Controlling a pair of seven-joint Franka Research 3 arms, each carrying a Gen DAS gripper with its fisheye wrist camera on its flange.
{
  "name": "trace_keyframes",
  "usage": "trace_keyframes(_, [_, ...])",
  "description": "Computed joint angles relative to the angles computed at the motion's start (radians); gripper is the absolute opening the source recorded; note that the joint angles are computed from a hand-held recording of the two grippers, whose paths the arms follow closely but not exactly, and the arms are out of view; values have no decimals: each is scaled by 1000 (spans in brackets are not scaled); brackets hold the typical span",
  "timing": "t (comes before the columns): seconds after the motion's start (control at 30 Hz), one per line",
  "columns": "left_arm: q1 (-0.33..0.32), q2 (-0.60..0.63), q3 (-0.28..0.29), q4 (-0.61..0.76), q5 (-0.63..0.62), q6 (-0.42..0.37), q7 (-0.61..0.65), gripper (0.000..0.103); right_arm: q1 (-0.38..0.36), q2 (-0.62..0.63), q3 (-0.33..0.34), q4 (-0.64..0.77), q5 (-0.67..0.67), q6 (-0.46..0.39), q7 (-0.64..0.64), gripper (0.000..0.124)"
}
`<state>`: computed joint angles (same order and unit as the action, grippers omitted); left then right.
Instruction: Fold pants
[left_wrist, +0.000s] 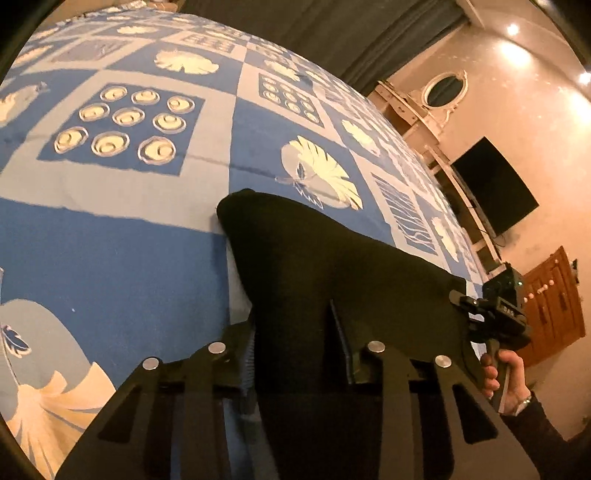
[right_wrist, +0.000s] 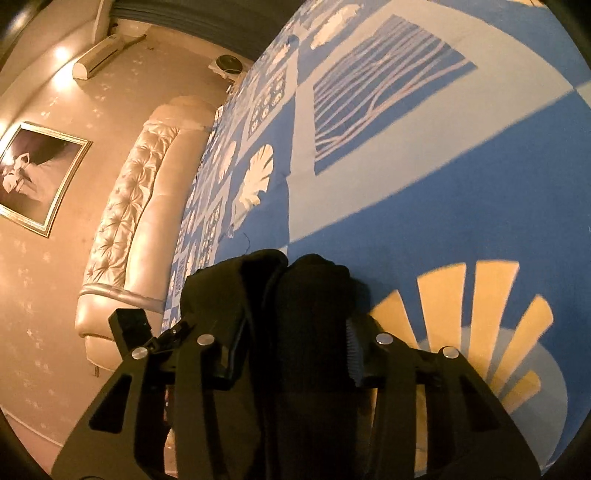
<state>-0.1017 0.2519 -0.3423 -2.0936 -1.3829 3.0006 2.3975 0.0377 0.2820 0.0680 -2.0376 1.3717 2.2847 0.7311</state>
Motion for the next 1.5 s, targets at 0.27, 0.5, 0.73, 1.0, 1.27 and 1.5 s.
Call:
trace_keyframes(0.27, [25, 40, -22, 38, 70, 67, -32, 34, 5, 55, 15, 78, 4, 29, 12, 41])
trace_keyframes(0.5, [64, 104, -40, 101, 232, 77, -173, 34, -2, 134, 39, 189, -18, 54, 57, 41])
trace_keyframes(0.73, [119, 159, -79, 148, 358, 82, -268, 34, -20, 200, 69, 275, -51, 69, 97, 41])
trace_keyframes(1.0, [232, 200, -207, 145, 419, 139, -278, 36, -45, 231, 94, 297, -40, 64, 97, 41])
trace_keyframes(1.27, [292, 209, -270, 124, 509, 164, -350, 36, -50, 230, 97, 292, -32, 60, 89, 41])
trace_keyframes(1.5, [342, 226, -318, 114, 589, 181, -408, 37, -50, 229, 97, 292, -32, 60, 89, 41])
